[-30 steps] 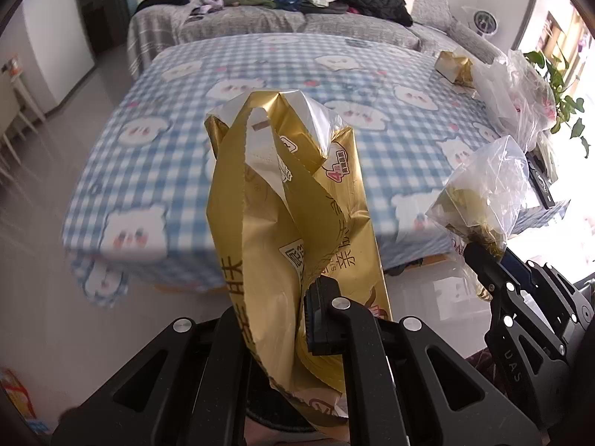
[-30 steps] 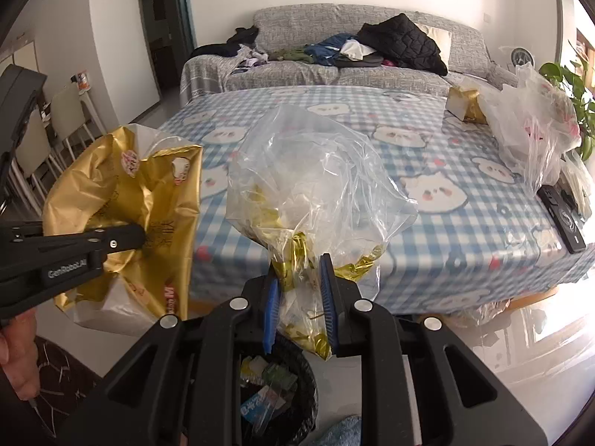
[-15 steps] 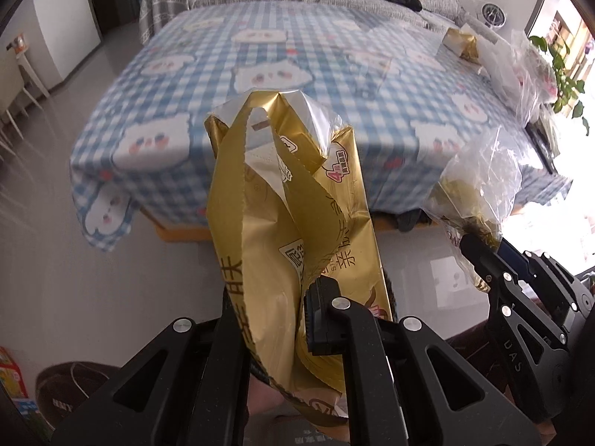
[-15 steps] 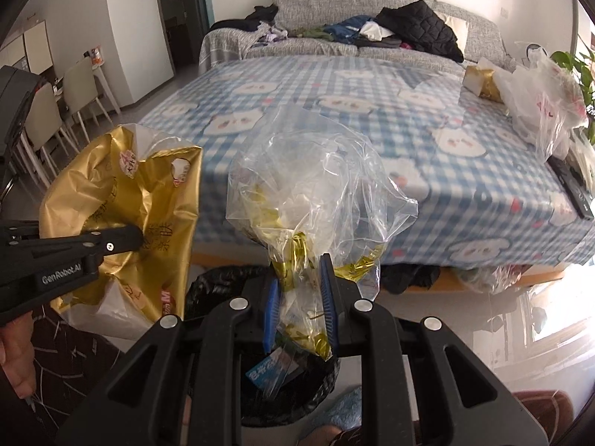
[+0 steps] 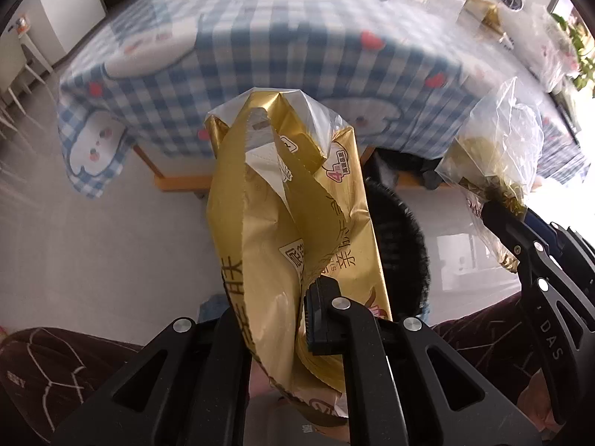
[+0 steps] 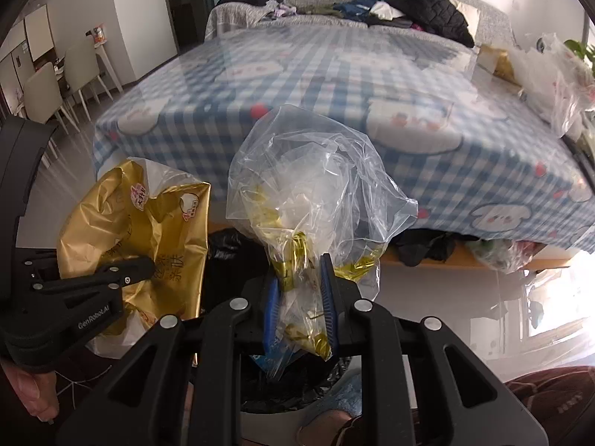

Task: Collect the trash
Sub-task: 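Carry the gold snack bag and clear bag down over the black wastebasket, then open the left gripper to drop the gold bag while the right gripper drops the clear bag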

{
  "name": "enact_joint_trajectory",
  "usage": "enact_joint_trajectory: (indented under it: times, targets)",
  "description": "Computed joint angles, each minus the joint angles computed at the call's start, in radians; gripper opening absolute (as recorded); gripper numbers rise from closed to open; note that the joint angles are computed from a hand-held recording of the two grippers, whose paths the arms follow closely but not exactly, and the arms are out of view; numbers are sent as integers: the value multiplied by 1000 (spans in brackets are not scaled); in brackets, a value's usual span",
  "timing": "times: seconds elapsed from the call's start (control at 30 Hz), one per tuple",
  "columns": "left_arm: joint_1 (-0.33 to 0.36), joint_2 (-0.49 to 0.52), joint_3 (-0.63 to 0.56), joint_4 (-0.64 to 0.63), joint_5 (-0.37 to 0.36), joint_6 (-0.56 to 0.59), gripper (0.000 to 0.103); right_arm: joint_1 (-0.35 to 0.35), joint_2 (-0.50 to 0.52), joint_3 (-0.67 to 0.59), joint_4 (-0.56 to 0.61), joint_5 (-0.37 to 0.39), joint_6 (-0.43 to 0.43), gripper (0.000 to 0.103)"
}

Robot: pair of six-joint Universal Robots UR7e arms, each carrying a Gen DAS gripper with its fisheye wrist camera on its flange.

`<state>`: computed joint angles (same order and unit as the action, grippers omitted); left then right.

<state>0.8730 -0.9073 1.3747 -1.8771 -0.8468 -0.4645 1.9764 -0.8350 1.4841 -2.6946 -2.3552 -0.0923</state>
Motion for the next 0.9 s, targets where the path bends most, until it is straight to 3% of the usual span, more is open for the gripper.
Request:
enact_joint_trajectory:
  times: [0.63, 0.9]
  targets:
    - [100, 48, 61, -106, -50, 35, 6, -59, 105, -22, 69, 16, 50, 19]
    - [93, 111, 40, -84, -60, 39, 8, -83, 86, -7, 102, 18, 94, 19]
